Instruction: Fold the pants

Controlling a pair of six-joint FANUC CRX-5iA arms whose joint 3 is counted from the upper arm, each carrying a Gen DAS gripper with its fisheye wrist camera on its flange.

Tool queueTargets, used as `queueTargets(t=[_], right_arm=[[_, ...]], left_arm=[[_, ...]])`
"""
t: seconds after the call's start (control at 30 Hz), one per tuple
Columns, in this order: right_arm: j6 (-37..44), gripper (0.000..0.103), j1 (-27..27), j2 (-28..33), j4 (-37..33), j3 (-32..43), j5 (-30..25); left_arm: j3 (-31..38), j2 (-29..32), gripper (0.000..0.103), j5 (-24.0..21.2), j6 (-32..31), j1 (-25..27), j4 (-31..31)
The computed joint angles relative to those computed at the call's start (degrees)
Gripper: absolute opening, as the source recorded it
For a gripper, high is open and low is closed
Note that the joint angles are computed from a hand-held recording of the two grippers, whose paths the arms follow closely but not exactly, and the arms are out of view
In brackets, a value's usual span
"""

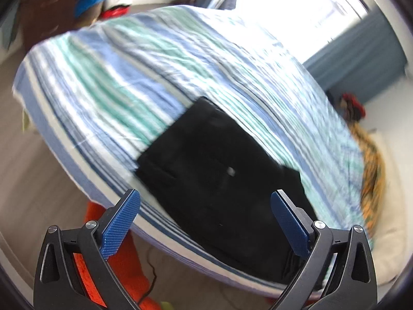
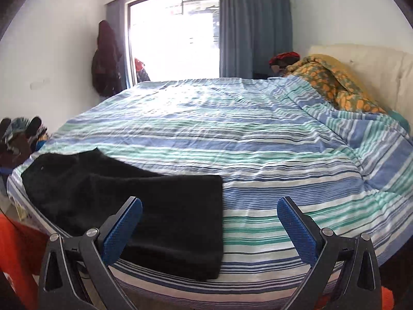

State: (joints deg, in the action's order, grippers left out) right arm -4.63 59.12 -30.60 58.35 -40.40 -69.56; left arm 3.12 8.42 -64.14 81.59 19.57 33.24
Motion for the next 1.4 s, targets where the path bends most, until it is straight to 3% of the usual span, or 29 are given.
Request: queueTargets(t=[0.23,0.4,0.67,0.77,0.83,0.87,0.9,0.97,1.07,1.2,1.4], right_arm=[[-4.13,0.103,-1.01,-4.03,-8.33,-0.87,-5.49],[-2.62,0.103,-1.09,-3.13,-8.8,-0.85,-5.01],[-2.3,0.103,-2.24,-1.86,-10.19,-0.35,-3.39],[-1.72,0.103,-2.13,-1.17,-10.14,0.0,-3.46],[-1.16,0.103,-1.84,-0.68,-9.99,0.22,-3.41],[-0.8,0.103,-1.68,-0.43,-9.91,0.33,-3.43],[-0.5,0.103,-1.57,-0.2,-9.84,0.43,-3.42],[-0.22,0.103,-1.33,0.05,-9.61,0.44,-3.32],[-0.49,0.103,-1.32,-0.25,-9.26,0.21,-3.05],[-1.55,0.103,-1.63,-1.35,-9.04,-0.42,-2.69],[-3.24,0.103,-3.24,-2.34,-8.68,-1.16,-1.43]], left_arm=[[-10.05,-0.02,0.072,2.99,-3.68,1.85,11.13],[-13.17,0.13,0.071,6.47,-0.66,1.82,12.35],[-16.41,0.51,0.068,12.39,-4.03,0.52,17.84],[-18.25,1.51,0.075,13.32,-5.44,0.18,20.78],[-19.29,1.28,0.072,14.66,-6.3,-0.16,22.53],[-19.08,1.3,0.054,14.92,-5.9,-0.31,22.24],[-18.06,1.19,0.042,14.73,-3.77,-0.16,19.4],[-18.62,0.73,0.026,14.89,-4.74,0.15,20.47],[-18.36,-1.15,0.019,15.11,-6.67,-0.01,20.13],[-12.82,-5.67,0.018,15.17,-9.26,-2.93,10.0],[-4.59,-10.55,0.018,16.35,-18.88,-16.26,0.36]])
